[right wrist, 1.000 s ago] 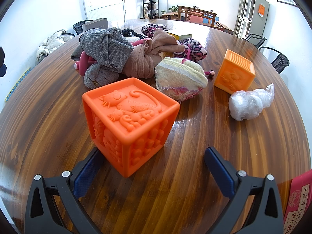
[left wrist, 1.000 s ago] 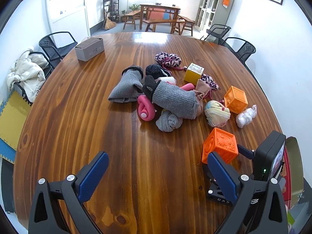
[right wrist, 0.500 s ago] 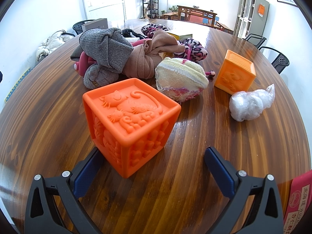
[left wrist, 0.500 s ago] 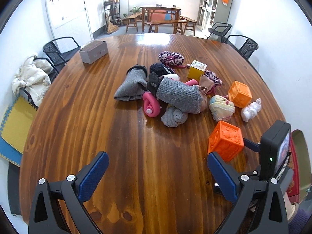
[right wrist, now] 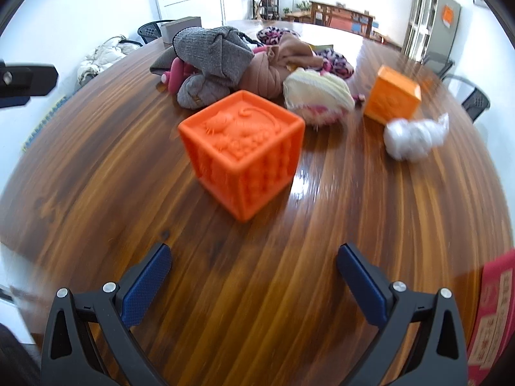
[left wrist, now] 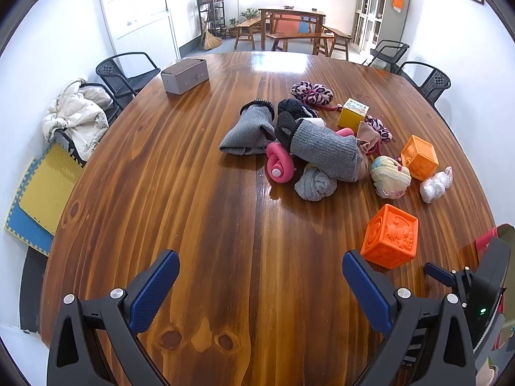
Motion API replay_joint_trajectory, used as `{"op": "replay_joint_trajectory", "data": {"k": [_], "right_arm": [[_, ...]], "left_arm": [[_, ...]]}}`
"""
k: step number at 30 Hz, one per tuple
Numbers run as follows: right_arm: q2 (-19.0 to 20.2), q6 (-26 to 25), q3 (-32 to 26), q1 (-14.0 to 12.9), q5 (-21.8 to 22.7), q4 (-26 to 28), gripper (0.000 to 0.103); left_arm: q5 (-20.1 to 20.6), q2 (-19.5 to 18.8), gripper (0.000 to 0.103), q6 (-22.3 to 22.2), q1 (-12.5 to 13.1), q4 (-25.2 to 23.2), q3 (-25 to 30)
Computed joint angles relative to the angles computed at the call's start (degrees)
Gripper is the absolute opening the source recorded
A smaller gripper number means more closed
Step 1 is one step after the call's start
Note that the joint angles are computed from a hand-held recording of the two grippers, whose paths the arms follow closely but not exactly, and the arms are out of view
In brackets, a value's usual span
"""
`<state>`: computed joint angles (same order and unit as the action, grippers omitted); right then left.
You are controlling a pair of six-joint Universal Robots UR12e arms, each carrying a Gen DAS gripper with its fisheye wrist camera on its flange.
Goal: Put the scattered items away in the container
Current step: 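Grasp the grey knit sock with the left tool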
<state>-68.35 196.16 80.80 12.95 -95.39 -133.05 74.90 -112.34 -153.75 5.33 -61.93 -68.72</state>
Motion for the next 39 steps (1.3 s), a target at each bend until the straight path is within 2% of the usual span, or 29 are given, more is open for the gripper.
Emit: {"op": "replay_joint_trajectory", "data": {"k": [8,11,17,22,25,28,33,39], "right_arm": [[-0.9,6.0,-1.3,-1.1,2.7,-0.5,0.103],[-0.2,7.2,-3.3,-1.0,2.8,1.3,0.103],[1.2,10.6,-5.9,-0.5,1.9,3.4,0.103],[1.7,14.5,-7.1,-0.2,0.0,4.5,0.103],[2.0,15.4,-8.0,0.3,-2.0,5.3,0.103],[2.2,16.0,-8.7,0.8,-4.0,6.5,0.103],[2.4,17.9,-9.3,1.2,-5.8,8.0,0.103],[2.4,20.5,-9.9,1.3,-7.2,9.9,0.103]], "left_arm": [[-0.1,-2.5,0.102,-3.8,0.8,-0.3,3.6],[0.0,-4.4,0.102,-5.2,1.0,-0.7,6.4],[-0.6,-7.9,0.102,-3.4,1.1,-0.9,11.0],[-3.2,-11.9,0.102,-2.2,1.1,-5.1,16.8],[-5.0,-14.8,0.102,-2.2,0.9,-9.2,21.6],[-6.1,-17.3,0.102,-1.6,0.4,-11.0,25.7],[-6.7,-21.9,0.102,-1.5,-0.7,-14.4,33.1],[-5.3,-28.1,0.102,-2.2,-2.2,-19.8,42.9]]}}
